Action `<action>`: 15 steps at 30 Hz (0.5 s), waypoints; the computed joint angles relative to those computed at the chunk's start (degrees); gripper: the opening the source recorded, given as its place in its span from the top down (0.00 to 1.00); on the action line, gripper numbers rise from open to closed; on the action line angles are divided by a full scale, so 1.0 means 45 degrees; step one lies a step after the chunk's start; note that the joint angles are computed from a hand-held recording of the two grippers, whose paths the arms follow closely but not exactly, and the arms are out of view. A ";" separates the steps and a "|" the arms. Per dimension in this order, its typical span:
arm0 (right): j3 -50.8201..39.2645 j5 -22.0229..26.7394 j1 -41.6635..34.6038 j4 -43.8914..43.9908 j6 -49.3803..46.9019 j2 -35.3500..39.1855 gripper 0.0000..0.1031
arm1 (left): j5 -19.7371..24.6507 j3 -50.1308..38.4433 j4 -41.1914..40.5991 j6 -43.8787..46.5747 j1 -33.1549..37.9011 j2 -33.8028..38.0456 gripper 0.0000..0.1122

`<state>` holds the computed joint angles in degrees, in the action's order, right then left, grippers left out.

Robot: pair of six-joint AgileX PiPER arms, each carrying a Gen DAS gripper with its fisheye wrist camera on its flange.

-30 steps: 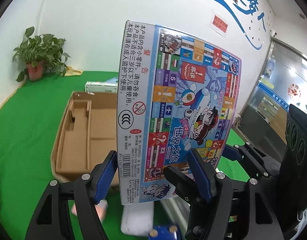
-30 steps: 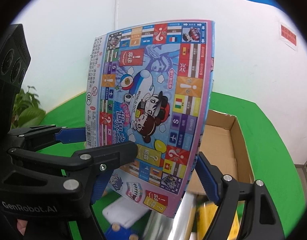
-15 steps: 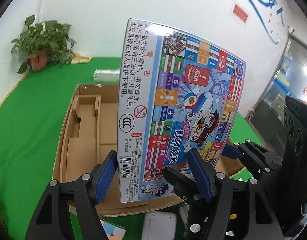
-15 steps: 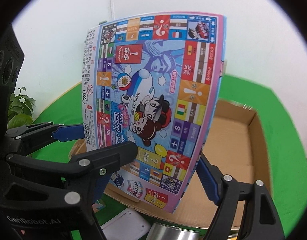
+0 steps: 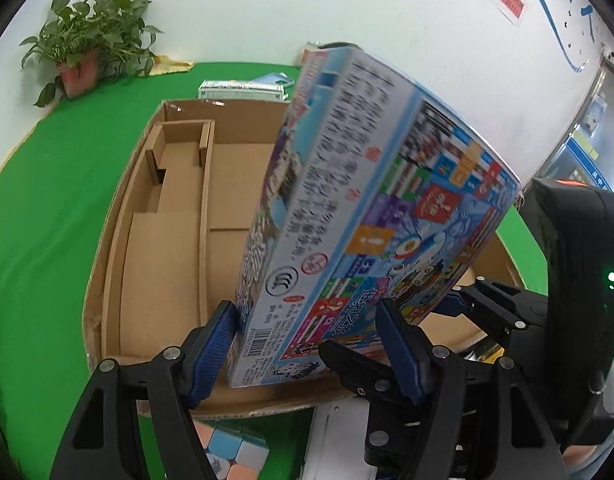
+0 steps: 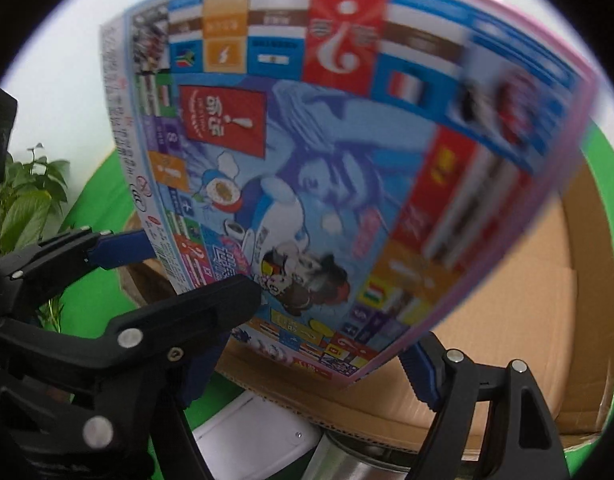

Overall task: Organize rigid objects
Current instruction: 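Lift the board-game box upright and carry it over the cardboard box, then lower the board-game box flat into the cardboard box and release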

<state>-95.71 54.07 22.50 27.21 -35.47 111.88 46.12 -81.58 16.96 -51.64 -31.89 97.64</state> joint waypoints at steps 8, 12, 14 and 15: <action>-0.3330 0.2861 0.0059 -0.0694 0.0987 0.1728 0.24 | -0.0589 0.1197 -0.0629 0.0128 0.0408 -0.0538 0.41; -0.4312 0.3223 0.0330 -0.0786 0.1402 0.2362 0.24 | -0.0849 0.1259 -0.1211 0.0692 0.0933 -0.0284 0.42; -0.4800 0.3453 0.0263 -0.0742 0.1444 0.2688 0.24 | -0.0941 0.1345 -0.1357 0.0766 0.1057 -0.0190 0.42; -0.4789 0.3385 0.0285 -0.0735 0.1417 0.2724 0.24 | -0.1042 0.1415 -0.1472 0.0854 0.1147 -0.0152 0.42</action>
